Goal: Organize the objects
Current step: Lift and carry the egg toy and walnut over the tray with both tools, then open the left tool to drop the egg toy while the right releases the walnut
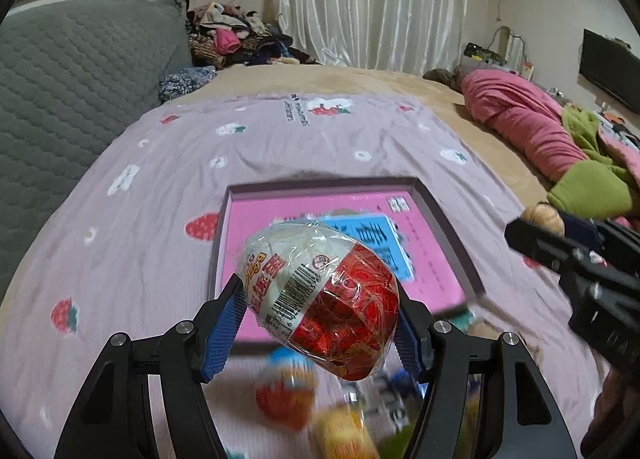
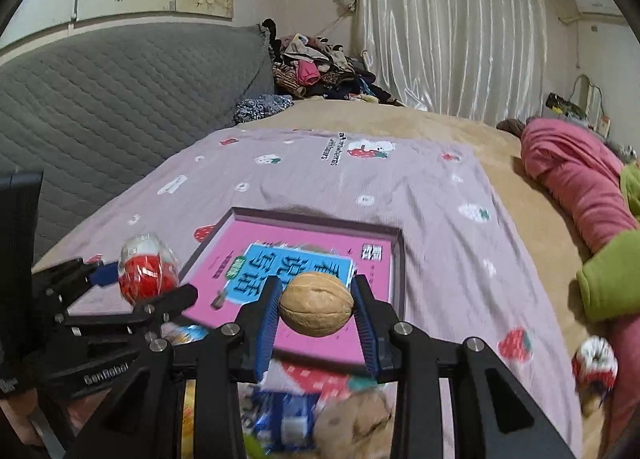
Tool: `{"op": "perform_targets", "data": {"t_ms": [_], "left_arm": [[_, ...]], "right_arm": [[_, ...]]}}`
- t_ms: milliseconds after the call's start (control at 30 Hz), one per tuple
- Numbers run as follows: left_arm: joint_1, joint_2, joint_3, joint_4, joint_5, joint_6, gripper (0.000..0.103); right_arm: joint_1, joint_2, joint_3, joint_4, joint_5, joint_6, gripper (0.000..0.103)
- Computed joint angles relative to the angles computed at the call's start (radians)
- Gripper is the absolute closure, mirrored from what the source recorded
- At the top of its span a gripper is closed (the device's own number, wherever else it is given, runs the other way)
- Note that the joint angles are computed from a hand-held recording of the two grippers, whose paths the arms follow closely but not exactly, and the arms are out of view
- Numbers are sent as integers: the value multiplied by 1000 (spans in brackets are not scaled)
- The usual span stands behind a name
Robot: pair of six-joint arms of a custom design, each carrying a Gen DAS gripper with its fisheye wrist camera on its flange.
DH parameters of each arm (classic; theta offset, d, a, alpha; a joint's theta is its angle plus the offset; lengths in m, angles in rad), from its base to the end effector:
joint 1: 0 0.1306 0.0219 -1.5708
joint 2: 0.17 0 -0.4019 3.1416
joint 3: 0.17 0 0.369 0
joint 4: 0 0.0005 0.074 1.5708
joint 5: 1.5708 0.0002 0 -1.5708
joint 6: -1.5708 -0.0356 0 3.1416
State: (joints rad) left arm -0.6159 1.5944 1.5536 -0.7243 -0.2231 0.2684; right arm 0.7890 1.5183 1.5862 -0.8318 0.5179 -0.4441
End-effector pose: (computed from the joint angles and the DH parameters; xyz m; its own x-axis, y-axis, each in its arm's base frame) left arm 0.4501 -0.3095 0.4345 -0.6600 0.1503 -0.7361 0.2677 0.9625 -0.0435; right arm 0.3742 0.3511 0.4820 -0.5968 -0.0713 -0.7992 -0.1199 0.9928 0.0010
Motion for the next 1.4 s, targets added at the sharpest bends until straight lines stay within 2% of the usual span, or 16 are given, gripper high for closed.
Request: {"op": "perform_targets", "data": {"t_ms": [133, 333, 533, 600, 767, 900, 1100, 1400], "left_arm": [[30, 81, 101, -16, 10, -26, 34], [65, 210, 254, -64, 34, -72, 34], [102, 285, 306, -44, 94, -81, 34], [112, 311, 330, -59, 102, -87, 34], [142, 351, 336, -52, 159, -72, 34], [151, 394, 367, -93, 156, -65, 34], [153, 440, 409, -151, 166, -75, 34], [158, 464, 436, -216, 161, -69, 33]], "right_arm": [[-46, 48, 37, 28, -39, 49, 67], [-116, 135, 113, 16, -110, 77, 67], [-167, 252, 203, -30, -172, 116, 67], [-175, 280, 220, -41, -184, 130, 67], [-194, 345, 255, -80, -192, 117, 67], [-198, 393, 295, -148, -176, 119, 67], [-208, 433, 329, -204, -176, 105, 67], [-207, 434, 327, -214, -168, 107, 67]]}}
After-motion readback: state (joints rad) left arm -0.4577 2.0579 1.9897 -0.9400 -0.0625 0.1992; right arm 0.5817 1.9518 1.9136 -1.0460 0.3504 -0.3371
